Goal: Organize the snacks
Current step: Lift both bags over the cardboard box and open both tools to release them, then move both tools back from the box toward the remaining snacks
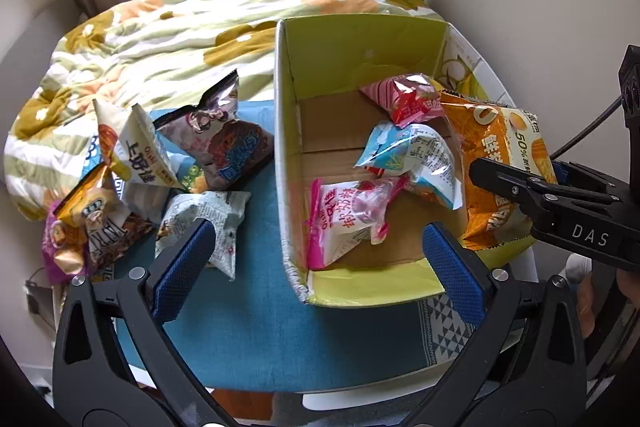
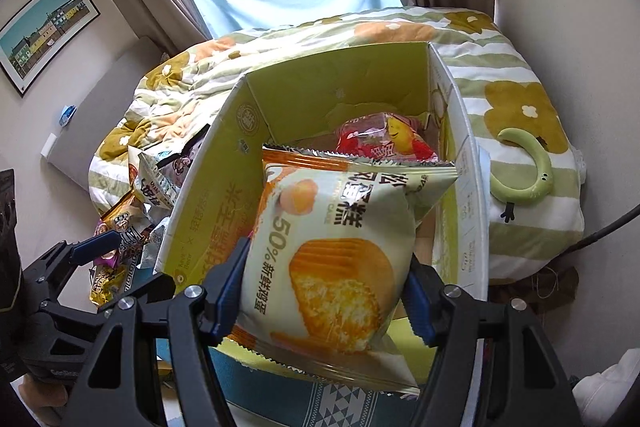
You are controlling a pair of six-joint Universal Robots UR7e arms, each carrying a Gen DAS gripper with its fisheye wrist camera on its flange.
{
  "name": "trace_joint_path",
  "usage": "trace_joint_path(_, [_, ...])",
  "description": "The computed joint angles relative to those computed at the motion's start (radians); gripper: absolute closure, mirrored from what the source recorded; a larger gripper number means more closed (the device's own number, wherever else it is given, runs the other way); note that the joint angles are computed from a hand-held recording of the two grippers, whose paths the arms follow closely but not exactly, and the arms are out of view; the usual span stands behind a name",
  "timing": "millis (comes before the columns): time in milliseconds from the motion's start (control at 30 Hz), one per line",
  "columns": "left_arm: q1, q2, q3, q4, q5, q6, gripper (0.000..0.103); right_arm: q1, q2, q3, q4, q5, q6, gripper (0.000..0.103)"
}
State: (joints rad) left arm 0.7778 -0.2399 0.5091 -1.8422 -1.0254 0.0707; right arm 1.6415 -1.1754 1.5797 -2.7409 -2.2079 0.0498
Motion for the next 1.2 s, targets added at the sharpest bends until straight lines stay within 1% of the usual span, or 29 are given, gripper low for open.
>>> trace_joint_path(100, [0.002,-0.004,0.005,0.005,0.010,-0.003,0.000,-0.007,0.012,-0.001,-0.007,0.013,-0.002,0.039])
trace_joint_path(167, [0.003,-0.010,0.016,0.004,0.009,-0.009,0.001,-0.007,0.020,0.007,-0.044,0.006,-0.016,0.037])
trace_joint_path(200, [0.003,-0.016,0.026,0.001,0.005,-0.012,0.001,-0.006,0.021,0.019,-0.081,0.004,-0.032,0.034])
trace_joint_path(233, [0.004,-0.024,0.041,-0.004,0.002,-0.015,0.001,-0.002,0.023,0.029,-0.121,-0.005,-0.049,0.023])
trace_joint_path(267, [0.004,-0.030,0.055,-0.008,0.001,-0.017,0.001,0.003,0.026,0.040,-0.160,-0.020,-0.068,0.015])
trace_joint_path(300, [0.005,-0.040,0.075,-0.016,-0.001,-0.018,0.001,0.008,0.026,0.052,-0.197,-0.030,-0.088,0.005])
trace_joint_path(333, [0.005,-0.050,0.096,-0.024,-0.001,-0.021,0.001,0.010,0.023,0.063,-0.225,-0.031,-0.104,0.002])
trace_joint_path(400, [0.004,-0.071,0.138,-0.041,-0.004,-0.026,0.001,0.015,0.014,0.087,-0.264,-0.034,-0.117,0.002])
trace_joint_path(500, [0.002,-0.100,0.190,-0.062,-0.007,-0.031,0.001,0.019,0.002,0.110,-0.271,-0.054,-0.108,0.002])
trace_joint_path(600, [-0.001,-0.125,0.227,-0.086,-0.010,-0.041,0.001,0.022,-0.015,0.124,-0.250,-0.056,-0.088,0.002])
trace_joint_path(733, [-0.007,-0.166,0.284,-0.141,-0.007,-0.051,0.001,0.039,-0.035,0.131,-0.211,-0.067,-0.084,0.002])
trace_joint_path(800, [-0.011,-0.190,0.315,-0.171,0.005,-0.052,0.000,0.050,-0.041,0.128,-0.189,-0.070,-0.094,0.002])
trace_joint_path(933, [-0.017,-0.243,0.375,-0.222,0.034,-0.066,0.000,0.079,-0.033,0.118,-0.194,-0.072,-0.142,0.002])
trace_joint_path(1200, [-0.008,-0.353,0.489,-0.304,0.113,-0.101,0.000,0.133,0.013,0.060,-0.194,-0.011,-0.210,0.002])
